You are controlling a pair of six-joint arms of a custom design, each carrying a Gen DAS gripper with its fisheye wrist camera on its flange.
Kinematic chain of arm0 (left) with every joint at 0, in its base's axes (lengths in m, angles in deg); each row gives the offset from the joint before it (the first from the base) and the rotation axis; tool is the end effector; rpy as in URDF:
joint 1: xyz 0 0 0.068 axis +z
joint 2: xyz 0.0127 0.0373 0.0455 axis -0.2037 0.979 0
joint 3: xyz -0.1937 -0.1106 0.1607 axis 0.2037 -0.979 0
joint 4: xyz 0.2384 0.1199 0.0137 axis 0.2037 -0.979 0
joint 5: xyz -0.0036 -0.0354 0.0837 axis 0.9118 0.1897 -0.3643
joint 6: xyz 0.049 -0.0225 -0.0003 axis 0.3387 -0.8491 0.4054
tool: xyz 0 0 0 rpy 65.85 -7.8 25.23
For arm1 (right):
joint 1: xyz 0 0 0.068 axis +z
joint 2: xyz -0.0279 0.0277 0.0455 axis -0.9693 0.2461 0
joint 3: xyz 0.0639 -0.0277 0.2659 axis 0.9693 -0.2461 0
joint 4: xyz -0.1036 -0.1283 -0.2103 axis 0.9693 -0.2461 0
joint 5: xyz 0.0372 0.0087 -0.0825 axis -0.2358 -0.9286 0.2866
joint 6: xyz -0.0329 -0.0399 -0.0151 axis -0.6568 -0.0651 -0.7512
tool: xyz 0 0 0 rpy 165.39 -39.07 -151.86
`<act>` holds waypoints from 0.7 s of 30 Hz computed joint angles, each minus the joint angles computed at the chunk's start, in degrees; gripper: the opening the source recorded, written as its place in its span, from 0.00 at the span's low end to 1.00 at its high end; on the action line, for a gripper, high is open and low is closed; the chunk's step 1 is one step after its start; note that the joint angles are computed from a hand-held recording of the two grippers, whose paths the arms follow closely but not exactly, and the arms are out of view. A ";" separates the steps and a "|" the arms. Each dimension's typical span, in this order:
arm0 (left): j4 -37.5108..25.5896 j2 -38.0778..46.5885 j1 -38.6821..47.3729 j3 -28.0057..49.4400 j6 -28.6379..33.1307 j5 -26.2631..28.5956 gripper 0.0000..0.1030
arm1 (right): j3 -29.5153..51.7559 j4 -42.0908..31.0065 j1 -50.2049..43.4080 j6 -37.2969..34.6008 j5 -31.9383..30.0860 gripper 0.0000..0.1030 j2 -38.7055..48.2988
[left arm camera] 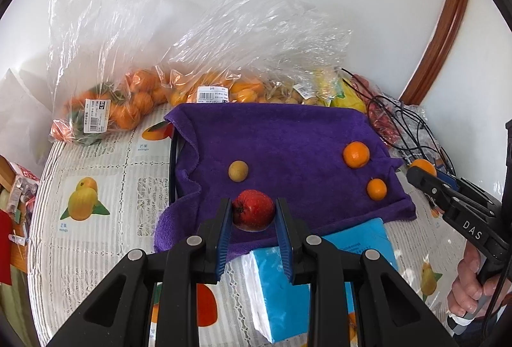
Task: Organize fruits
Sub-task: 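Carry the red fruit with the left gripper while the right carries the orange onto the purple towel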
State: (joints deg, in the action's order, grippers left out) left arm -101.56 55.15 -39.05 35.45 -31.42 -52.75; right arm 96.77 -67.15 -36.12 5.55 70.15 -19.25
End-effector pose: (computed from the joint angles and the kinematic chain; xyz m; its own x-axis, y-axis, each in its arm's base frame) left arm 0.3026 -0.1640 0.2189 -0.7003 0.3730 -0.6086 0.5639 0.8118 -0.1513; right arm 0.1907 0.1337 0.2303 -0.6550 0.3337 -0.6780 0.3192 0.9354 0.1520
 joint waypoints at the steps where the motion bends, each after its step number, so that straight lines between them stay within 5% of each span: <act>1: 0.13 0.68 0.11 0.31 -0.14 -0.02 0.25 | -0.37 0.59 -0.67 -0.48 -0.41 0.33 0.02; 21: 1.00 9.68 -1.08 5.31 -0.35 -0.63 0.25 | -6.28 14.64 -8.95 -6.61 -10.61 0.33 6.61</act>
State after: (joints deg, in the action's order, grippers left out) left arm -100.56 64.83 -40.13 40.76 -31.77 -53.38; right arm 90.49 -52.51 -45.06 -1.06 59.54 -12.64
